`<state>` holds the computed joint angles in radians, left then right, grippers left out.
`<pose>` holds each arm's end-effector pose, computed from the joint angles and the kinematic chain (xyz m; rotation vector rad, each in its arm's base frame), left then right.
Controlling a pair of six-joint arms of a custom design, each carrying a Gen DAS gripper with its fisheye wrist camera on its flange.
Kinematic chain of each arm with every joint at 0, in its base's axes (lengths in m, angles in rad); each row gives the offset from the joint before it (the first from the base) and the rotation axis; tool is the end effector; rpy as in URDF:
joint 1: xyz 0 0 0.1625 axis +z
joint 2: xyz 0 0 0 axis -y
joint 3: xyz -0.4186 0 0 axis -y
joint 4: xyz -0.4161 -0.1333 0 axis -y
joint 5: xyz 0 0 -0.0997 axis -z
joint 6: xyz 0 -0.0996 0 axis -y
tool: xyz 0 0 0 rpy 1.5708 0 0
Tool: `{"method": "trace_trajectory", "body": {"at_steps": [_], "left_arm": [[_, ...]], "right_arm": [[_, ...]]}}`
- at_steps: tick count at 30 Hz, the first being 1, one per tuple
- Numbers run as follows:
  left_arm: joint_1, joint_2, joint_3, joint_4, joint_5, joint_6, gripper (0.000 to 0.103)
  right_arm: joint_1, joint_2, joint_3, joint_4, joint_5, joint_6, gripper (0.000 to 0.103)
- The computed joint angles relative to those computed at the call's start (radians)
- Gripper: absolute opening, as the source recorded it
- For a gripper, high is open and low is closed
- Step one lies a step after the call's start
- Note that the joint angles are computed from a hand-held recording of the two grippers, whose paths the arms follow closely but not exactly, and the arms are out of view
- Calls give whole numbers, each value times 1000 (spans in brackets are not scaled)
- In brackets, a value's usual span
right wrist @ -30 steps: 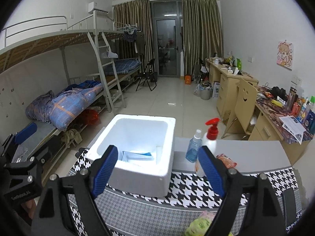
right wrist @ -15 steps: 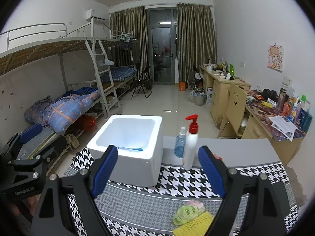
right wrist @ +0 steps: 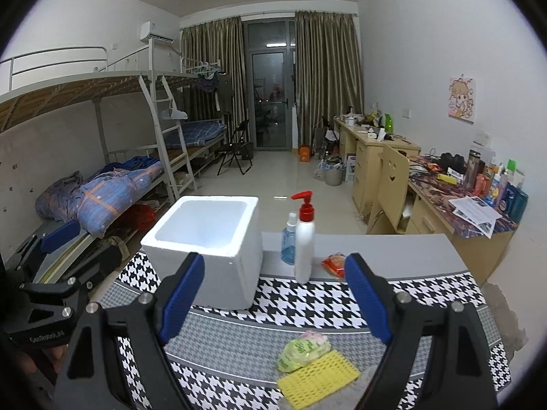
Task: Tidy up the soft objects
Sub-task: 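Move both tools back toward the yellow mesh sponge and grey sock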
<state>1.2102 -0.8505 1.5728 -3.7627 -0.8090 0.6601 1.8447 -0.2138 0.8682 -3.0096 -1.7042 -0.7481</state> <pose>-0.0474 -0.6983 0.2939 0.3059 1.8583 -1.4765 0.3535 -0.8143 -0.0014 1.2320 -2.3470 1.0238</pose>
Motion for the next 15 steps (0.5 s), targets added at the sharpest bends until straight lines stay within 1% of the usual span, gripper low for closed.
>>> {"method": "trace_trajectory", "body": {"at_steps": [12, 15], "left_arm": [[-8, 24, 30, 8, -53, -34, 102], [-9, 38, 29, -3, -61, -23, 102]], "right_arm": [[-34, -70, 138, -130, 3, -16, 87], [-42, -78, 158, -159, -5, -20, 87]]}}
